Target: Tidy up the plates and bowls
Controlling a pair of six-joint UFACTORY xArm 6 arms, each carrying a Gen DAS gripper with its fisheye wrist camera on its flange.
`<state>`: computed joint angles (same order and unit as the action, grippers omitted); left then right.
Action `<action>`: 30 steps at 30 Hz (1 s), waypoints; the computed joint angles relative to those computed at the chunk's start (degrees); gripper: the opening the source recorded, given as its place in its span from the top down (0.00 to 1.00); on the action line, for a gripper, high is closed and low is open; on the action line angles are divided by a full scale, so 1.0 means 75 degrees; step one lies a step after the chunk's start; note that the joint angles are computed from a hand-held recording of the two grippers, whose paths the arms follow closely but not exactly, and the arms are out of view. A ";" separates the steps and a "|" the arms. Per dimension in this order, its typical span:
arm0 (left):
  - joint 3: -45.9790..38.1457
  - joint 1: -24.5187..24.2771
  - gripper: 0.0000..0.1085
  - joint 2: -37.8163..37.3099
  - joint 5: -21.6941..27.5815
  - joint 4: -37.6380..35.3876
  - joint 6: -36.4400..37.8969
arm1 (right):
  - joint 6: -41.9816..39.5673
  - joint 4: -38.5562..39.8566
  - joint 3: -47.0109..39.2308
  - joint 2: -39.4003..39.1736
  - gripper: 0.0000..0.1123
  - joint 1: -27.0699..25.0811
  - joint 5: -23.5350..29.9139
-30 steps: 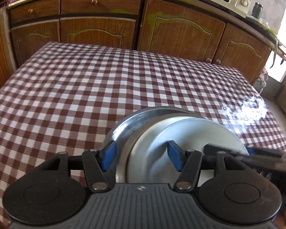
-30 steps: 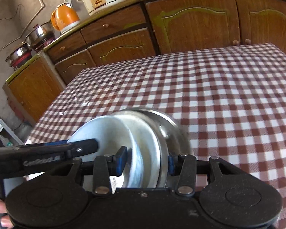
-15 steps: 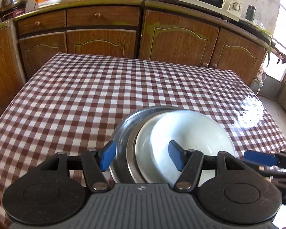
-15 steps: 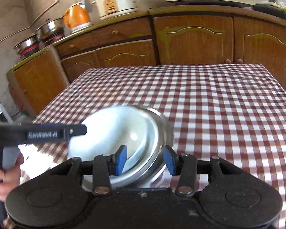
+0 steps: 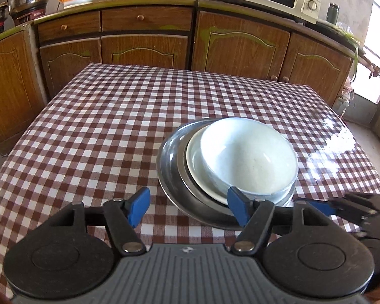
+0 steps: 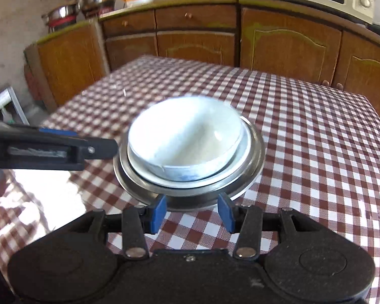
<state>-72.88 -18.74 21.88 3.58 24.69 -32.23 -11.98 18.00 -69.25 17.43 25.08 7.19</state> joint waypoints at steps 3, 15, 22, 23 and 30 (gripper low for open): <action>0.0070 -0.0012 0.33 -0.0147 0.0102 0.0540 -0.0486 | 0.0533 -0.0488 -0.0028 0.0131 0.50 -0.0010 -0.0128; 0.0627 -0.0202 0.21 -0.0791 0.0258 0.2228 -0.2085 | 0.0969 -0.0304 0.1780 -0.1719 0.35 0.0023 -0.0660; 0.0890 -0.0369 0.12 -0.1053 0.0294 0.2566 -0.2468 | 0.1188 -0.0300 0.2738 -0.2619 0.33 -0.0074 -0.0664; 0.0898 -0.0387 0.11 -0.1072 0.0338 0.2677 -0.2583 | 0.0958 -0.0009 0.2836 -0.2725 0.33 -0.0056 -0.0650; 0.0908 -0.0541 0.05 -0.1203 0.0739 0.3785 -0.3657 | 0.1075 -0.0050 0.3171 -0.3094 0.32 -0.0085 -0.0644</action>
<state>-66.07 -22.80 12.86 9.13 53.08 -59.66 -3.91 17.63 -45.46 -5.77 24.44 2.36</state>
